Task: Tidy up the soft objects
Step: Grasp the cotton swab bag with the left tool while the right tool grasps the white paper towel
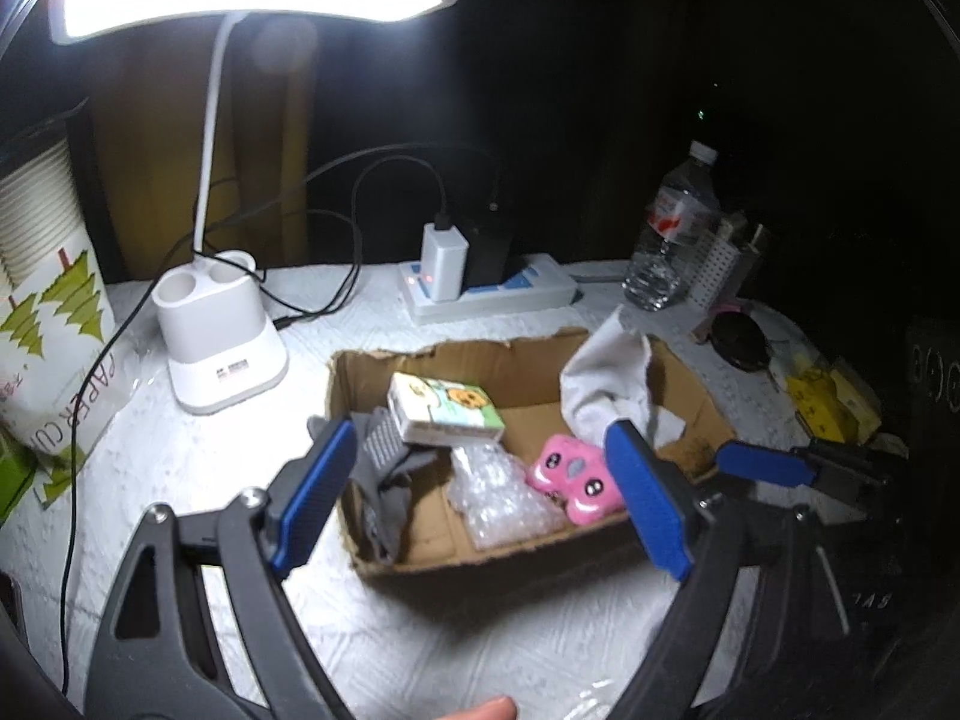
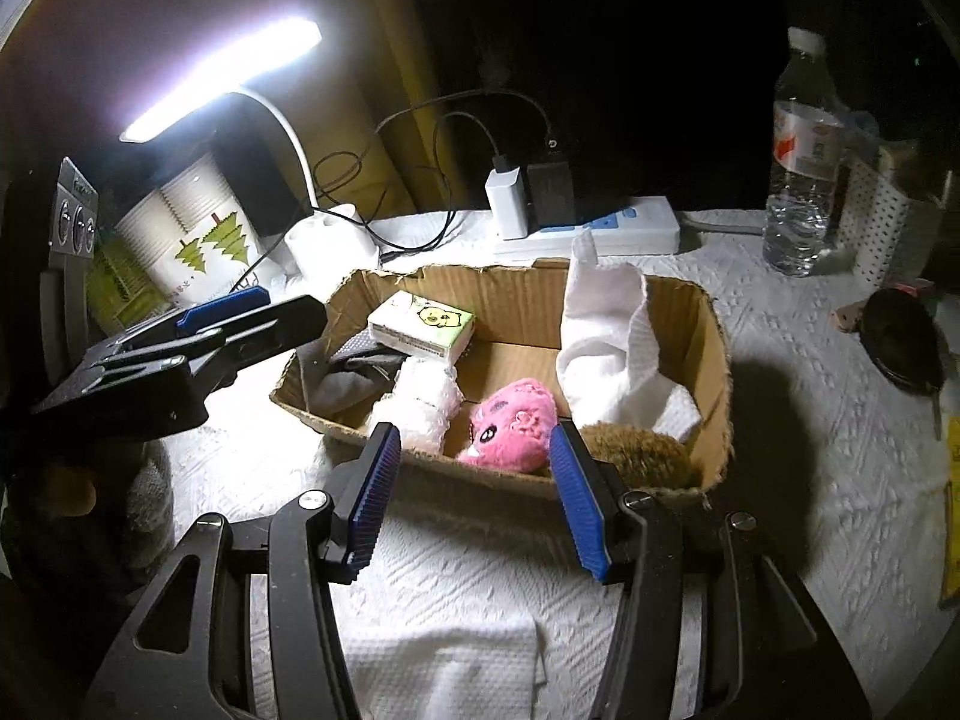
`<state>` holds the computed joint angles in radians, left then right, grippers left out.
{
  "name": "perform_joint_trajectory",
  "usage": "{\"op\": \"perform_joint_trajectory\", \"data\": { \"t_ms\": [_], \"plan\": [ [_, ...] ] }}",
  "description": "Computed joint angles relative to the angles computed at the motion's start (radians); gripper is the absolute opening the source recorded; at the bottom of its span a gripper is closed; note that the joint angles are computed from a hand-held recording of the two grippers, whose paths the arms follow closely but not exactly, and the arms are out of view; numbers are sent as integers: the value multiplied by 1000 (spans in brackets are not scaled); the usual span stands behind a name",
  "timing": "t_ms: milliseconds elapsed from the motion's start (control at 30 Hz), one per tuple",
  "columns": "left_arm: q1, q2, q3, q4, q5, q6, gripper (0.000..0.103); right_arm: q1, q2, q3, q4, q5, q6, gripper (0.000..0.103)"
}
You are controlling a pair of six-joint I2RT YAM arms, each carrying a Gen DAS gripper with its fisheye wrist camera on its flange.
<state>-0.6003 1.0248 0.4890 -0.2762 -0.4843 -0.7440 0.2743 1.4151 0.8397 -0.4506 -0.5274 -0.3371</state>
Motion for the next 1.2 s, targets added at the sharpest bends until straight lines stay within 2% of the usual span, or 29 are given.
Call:
{"op": "perform_joint_trajectory", "data": {
  "t_ms": [600,933,1200],
  "plan": [
    [-352,2,29,-202,-182,-290,86,-90,-189,-129,-89,-28,-75,55],
    [-492,50,9,-248,-216,-464,86,-118,-248,-207,-112,-29,-115,55],
    [-556,97,-33,-209,-204,-553,86,-123,-276,-278,-112,-12,-133,55]
  ]
}}
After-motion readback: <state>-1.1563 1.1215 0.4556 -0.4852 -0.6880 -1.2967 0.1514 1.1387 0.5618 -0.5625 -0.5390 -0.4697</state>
